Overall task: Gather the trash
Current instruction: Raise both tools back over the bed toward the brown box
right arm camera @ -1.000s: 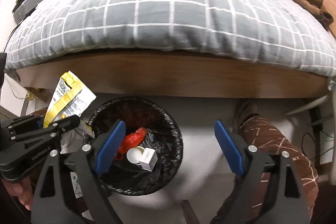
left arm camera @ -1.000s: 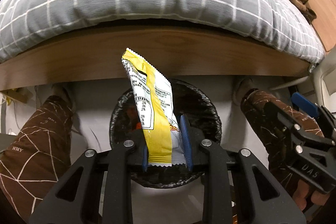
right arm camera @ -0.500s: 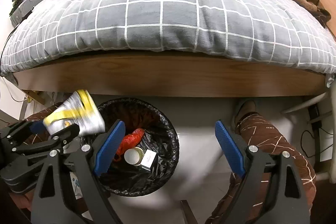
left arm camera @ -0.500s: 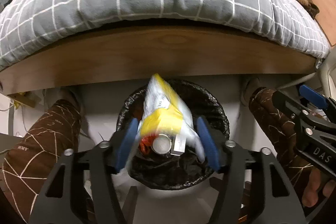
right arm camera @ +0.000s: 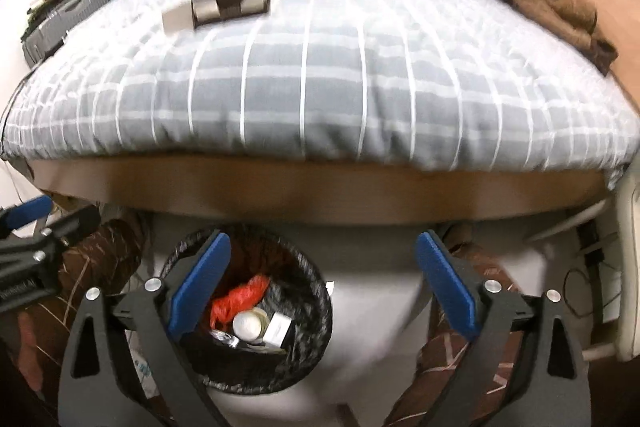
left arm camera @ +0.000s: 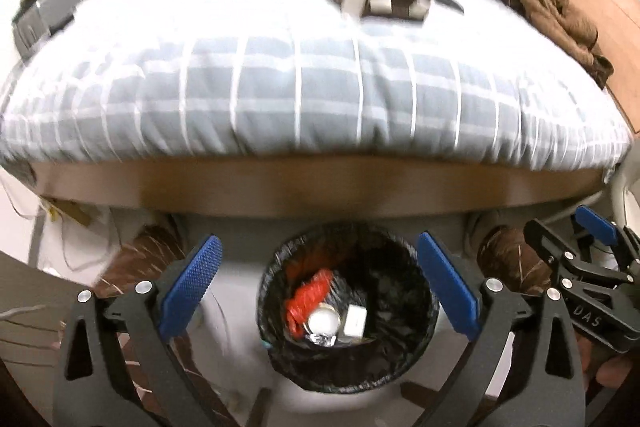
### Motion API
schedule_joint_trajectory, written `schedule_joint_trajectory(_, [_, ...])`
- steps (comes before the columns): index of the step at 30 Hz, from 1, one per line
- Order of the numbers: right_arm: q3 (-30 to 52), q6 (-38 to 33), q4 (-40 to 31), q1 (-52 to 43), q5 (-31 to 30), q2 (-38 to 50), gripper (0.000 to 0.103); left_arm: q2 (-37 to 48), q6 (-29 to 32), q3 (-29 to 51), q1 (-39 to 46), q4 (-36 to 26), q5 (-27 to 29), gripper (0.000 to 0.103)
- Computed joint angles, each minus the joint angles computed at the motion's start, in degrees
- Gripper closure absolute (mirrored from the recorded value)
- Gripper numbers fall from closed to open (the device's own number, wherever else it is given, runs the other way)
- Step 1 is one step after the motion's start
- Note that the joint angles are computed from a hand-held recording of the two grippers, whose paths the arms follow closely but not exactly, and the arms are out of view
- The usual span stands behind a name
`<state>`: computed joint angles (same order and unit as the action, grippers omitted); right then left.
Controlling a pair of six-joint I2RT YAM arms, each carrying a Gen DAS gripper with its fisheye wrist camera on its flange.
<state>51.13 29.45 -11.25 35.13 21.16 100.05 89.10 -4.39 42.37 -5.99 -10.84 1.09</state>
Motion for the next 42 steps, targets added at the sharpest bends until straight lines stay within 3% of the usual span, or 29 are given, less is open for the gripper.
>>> schedule_joint_trajectory(11, [5.2,-4.0,-2.7,-1.9,4.1,-5.7,0.008,-4.1,0.0,9.2,-1.5,-7.3,-2.4,0.007])
schedule_joint_trajectory(18, [9.2,-7.2,-3.1,-5.4,3.8,-4.9,0.008,0.1,-1.6,16.9,-3.9,-8.9,-3.6,0.007])
schedule_joint_trajectory(29, [17.2,-13.4,-2.2,-13.9,0.6,0.8,0.008,14.1,-3.9,35.5,-7.3,-12.5,-5.1,0.007])
schedule_joint_trajectory(42, [31.3,-18.4,-2.5,-21.4,-3.6,14.4,0.008,36.9,-5.5,62.7,-8.1,-20.3,-4.9,0.007])
